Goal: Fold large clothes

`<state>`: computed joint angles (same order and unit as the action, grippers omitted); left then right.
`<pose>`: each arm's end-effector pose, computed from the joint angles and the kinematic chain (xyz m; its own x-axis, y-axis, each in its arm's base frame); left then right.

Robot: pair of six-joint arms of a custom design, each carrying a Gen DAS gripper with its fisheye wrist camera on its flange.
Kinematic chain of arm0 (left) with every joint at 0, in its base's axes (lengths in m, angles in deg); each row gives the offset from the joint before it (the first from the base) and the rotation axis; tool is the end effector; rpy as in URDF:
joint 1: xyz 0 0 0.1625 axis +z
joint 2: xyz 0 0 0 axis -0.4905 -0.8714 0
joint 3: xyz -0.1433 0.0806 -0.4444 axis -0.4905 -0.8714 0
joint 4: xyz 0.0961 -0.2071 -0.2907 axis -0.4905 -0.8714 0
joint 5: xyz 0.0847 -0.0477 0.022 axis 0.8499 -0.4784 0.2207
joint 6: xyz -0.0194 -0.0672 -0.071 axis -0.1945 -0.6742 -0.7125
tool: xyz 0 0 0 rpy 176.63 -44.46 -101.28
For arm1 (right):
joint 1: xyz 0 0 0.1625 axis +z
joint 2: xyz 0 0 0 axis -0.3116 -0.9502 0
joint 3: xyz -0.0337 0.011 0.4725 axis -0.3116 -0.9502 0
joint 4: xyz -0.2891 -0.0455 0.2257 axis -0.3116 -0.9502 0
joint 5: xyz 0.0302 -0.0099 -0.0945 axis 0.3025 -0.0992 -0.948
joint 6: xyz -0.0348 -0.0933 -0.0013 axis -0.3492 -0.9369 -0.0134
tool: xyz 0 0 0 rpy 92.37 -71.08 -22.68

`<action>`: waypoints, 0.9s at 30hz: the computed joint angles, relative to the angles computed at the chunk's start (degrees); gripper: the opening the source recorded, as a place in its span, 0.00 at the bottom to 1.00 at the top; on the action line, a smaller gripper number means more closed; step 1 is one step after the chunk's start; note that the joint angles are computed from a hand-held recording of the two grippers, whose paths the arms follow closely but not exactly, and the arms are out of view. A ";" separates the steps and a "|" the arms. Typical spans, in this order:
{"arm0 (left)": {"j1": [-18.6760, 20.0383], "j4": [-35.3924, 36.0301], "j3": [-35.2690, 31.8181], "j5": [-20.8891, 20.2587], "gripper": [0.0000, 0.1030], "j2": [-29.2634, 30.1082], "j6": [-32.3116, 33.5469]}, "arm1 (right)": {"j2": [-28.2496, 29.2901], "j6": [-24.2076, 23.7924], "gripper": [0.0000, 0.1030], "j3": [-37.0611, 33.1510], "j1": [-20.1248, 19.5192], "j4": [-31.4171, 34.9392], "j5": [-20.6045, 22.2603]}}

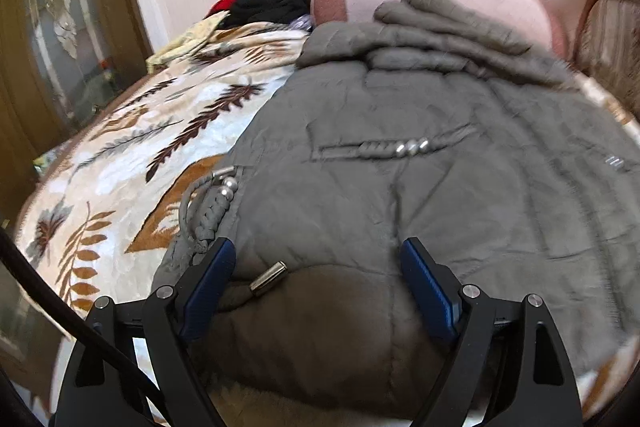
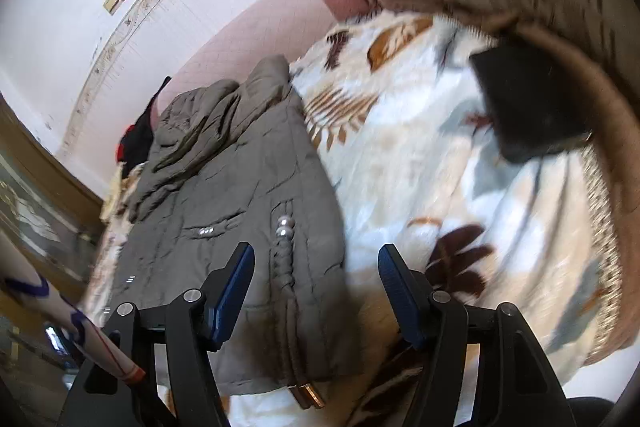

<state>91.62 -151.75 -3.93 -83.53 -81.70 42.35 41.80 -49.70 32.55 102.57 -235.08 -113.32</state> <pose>-0.2079 -0.8533 0.0818 -0.6233 0.0141 -0.7819 0.5881 0.6674 -0.4568 0.0230 -0.7695 0.3227 -0.8982 0.4013 0.1794 0.1044 0.5912 -0.7997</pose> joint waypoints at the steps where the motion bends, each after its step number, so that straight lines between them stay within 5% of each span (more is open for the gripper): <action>1: -0.08 -1.70 1.90 -1.57 0.82 -1.33 -0.33 | 0.00 0.85 0.67 -0.08 -0.17 0.76 0.70; 4: 0.27 -3.19 6.07 -4.13 0.82 -5.16 -4.39 | -0.22 1.90 0.67 0.48 -0.58 1.52 2.89; 10: 3.11 4.27 5.01 -1.37 0.82 -8.18 -18.72 | 0.58 1.70 0.68 -0.32 -0.55 5.34 5.51; 15: 5.70 13.10 6.34 -7.07 0.82 -10.89 -31.92 | 1.43 0.52 0.73 -0.74 0.23 7.04 4.93; 27: 4.14 8.55 12.36 -14.98 0.77 -11.03 -28.80 | 3.32 -0.53 0.74 0.45 1.93 6.75 6.49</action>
